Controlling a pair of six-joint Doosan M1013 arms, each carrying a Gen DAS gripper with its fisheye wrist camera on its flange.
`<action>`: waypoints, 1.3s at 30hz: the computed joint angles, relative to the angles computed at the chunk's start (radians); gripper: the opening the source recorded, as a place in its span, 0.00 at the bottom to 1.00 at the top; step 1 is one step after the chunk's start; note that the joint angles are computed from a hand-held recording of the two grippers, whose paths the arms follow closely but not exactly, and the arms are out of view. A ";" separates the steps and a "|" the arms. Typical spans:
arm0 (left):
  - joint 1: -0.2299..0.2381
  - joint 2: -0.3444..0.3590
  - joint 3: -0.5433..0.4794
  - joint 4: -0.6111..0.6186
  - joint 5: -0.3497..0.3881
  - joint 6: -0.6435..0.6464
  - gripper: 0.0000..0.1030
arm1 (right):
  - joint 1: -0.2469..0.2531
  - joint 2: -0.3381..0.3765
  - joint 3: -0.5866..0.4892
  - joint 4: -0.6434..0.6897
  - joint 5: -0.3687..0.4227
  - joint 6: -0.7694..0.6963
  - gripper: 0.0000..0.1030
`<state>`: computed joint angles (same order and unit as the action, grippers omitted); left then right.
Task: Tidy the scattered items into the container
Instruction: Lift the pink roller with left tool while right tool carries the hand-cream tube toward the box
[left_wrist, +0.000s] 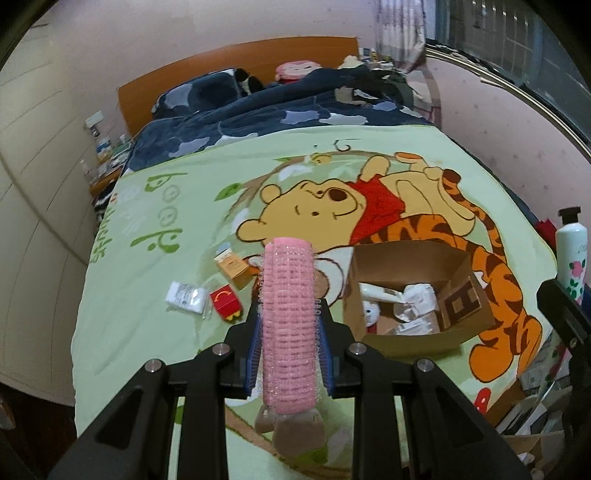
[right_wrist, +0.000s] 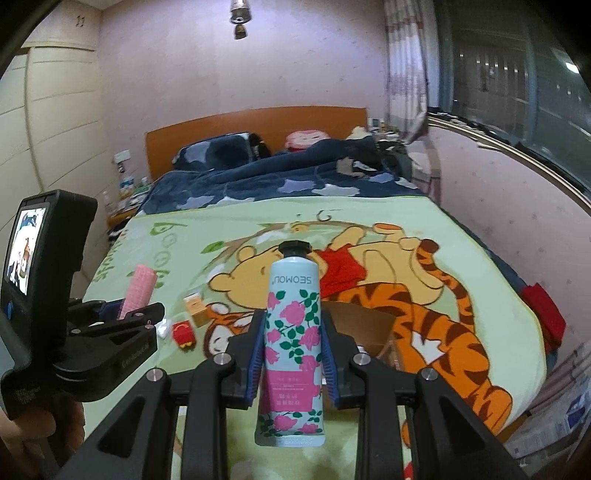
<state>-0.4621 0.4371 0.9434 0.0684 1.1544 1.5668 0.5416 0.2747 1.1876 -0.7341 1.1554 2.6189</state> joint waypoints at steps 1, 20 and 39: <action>-0.005 0.002 -0.002 -0.002 0.000 0.007 0.26 | -0.002 -0.003 0.005 -0.007 0.006 0.008 0.27; -0.074 0.098 -0.113 -0.021 0.047 0.079 0.26 | -0.073 -0.032 0.068 0.011 0.063 0.058 0.27; -0.105 0.211 -0.252 -0.007 0.168 0.097 0.26 | -0.143 -0.009 0.070 0.121 0.029 -0.021 0.27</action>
<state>-0.5670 0.6484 0.6915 0.0618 1.3228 1.6643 0.3984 0.2660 1.2577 -0.6130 1.1844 2.5982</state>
